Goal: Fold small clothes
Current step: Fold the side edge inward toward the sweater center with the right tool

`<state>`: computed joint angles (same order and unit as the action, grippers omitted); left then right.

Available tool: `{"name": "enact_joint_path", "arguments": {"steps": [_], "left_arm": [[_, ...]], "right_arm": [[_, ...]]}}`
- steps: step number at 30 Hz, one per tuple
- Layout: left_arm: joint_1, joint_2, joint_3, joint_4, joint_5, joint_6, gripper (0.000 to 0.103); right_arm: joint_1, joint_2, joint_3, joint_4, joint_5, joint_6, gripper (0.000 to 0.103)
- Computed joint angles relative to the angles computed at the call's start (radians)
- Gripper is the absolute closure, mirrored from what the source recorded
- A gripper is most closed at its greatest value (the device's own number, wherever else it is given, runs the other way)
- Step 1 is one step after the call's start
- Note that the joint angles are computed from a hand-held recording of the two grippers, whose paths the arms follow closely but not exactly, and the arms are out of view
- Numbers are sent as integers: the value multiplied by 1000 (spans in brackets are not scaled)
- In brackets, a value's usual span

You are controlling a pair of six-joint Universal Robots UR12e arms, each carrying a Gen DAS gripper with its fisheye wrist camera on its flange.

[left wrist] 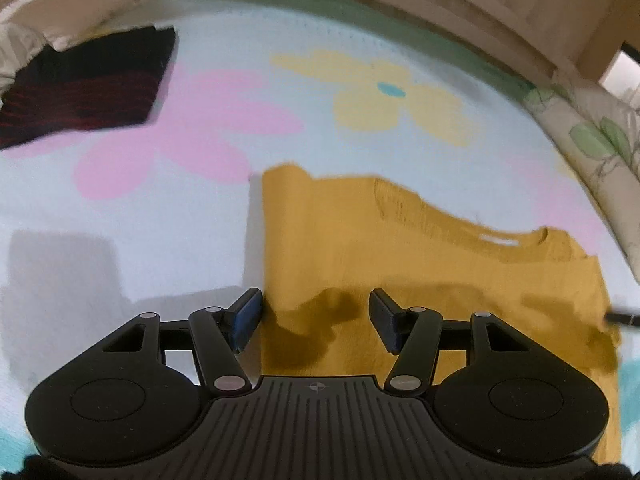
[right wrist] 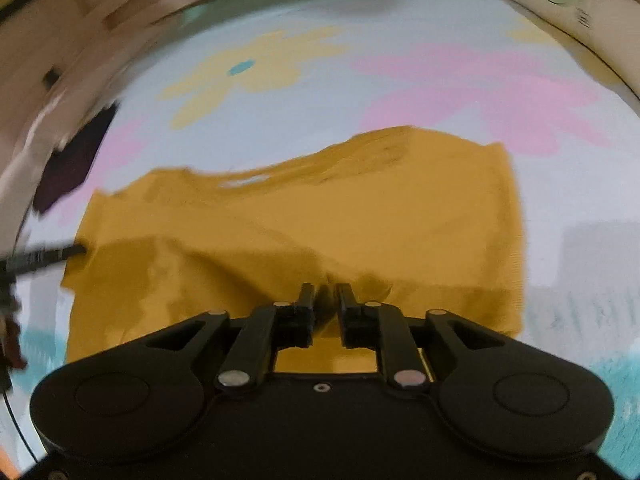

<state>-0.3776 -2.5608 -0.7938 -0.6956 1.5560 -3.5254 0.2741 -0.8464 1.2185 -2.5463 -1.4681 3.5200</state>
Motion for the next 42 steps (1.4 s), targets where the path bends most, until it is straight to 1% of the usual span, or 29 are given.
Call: {"name": "enact_joint_path", "arguments": {"steps": [1,3,4,6,7,10,12,14,16,18,21,24,25,26,27,28,30,32,35,38,42], "left_arm": [[2,-2,3,-13,-5,6,46],[2,0,-6,-1,-7,27,46],[2,1,-6,-4,-10,33,45],[5,2,-8,-4,-19,30,45],[6,3,-12,3,-22,24,45],[4,3,-15,9,-20,29,45],[2,0,-10,2,-14,40,43],[0,-2,-6,-2,-10,47,41],[0,-3,-4,-3,-11,54,39],[-1,-4,-4,0,-14,58,37],[2,-3,-8,8,-25,45,37],[6,0,-17,21,-37,28,36],[6,1,-18,24,-40,26,36],[7,1,-21,29,-40,25,36],[6,2,-22,32,-40,25,36],[6,2,-23,35,-39,28,36],[6,3,-23,43,-36,32,37],[5,3,-23,62,-16,18,37],[2,4,-27,121,23,2,37],[1,5,-25,165,51,-15,37],[0,1,-12,168,58,-22,37]], "right_arm": [[-2,-1,4,-27,-4,7,61],[-13,5,2,-58,20,23,58],[-17,12,-4,-57,42,33,58],[-20,27,-23,-24,55,54,58],[-18,40,-46,9,52,60,58],[-15,38,-44,73,41,58,58],[-17,32,-37,74,40,51,58],[-18,26,-30,76,49,57,55],[-21,23,-24,80,71,62,52],[-24,17,-15,81,89,53,51],[-27,21,-8,52,127,49,47],[-26,34,-11,17,163,50,47],[-25,38,-14,13,166,38,51],[-22,42,-21,17,161,22,57],[-18,47,-32,29,152,4,85],[-16,48,-34,29,150,0,88],[-13,49,-42,18,141,-11,89],[-10,49,-56,-5,122,-35,89],[-10,46,-75,-59,93,-46,89],[-14,47,-88,-95,65,-37,89],[-13,49,-94,-94,-36,-60,89]]}}
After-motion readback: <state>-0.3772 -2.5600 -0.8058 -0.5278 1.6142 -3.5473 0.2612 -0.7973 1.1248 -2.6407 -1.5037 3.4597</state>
